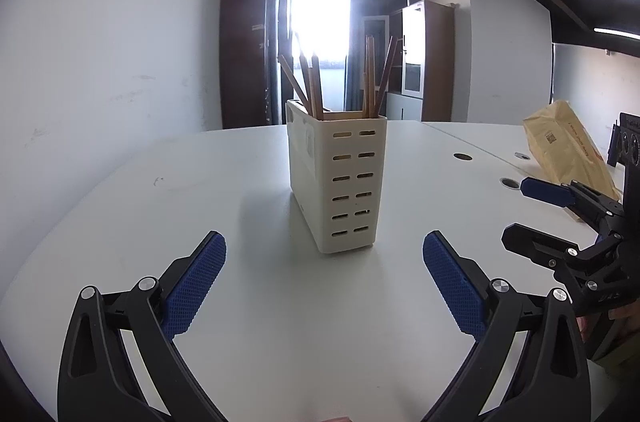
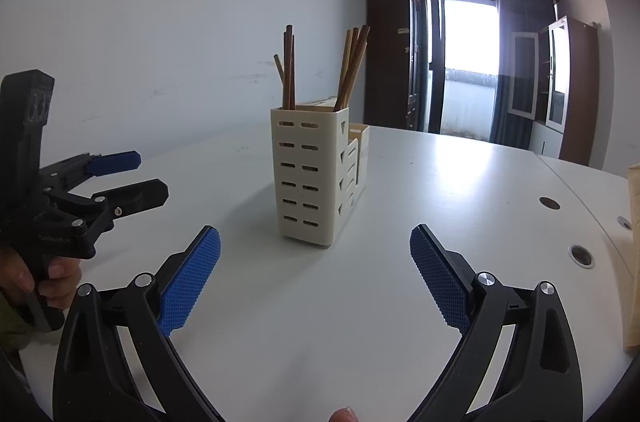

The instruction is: Organize utensils

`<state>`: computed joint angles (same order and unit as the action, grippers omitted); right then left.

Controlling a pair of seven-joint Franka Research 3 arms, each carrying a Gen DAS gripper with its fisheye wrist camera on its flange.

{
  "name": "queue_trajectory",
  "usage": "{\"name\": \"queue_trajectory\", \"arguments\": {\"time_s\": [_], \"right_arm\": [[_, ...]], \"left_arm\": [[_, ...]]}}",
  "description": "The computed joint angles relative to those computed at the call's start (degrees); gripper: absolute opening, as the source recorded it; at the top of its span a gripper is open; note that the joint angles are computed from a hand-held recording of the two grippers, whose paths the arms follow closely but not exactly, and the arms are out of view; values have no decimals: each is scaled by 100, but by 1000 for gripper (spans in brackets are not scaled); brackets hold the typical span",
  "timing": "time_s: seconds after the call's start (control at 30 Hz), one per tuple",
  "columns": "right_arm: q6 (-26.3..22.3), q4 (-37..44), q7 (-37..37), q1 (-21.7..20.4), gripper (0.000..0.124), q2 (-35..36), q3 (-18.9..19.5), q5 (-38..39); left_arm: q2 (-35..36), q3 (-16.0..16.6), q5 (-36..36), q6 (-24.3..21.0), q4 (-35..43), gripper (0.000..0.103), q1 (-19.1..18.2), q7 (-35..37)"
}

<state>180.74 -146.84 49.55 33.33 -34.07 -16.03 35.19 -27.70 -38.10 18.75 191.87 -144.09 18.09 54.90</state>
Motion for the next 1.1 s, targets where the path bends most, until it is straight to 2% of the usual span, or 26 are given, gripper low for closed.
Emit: {"name": "queue_trajectory", "arguments": {"time_s": [0.77, 1.1], "right_arm": [[-111, -22, -48, -83, 97, -45, 47, 10], [-185, -41, -157, -79, 97, -93, 43, 70]], "left_arm": [[26, 78, -24, -2, -5, 97, -140, 71], [88, 234, 18, -89, 17, 97, -330, 86]]}}
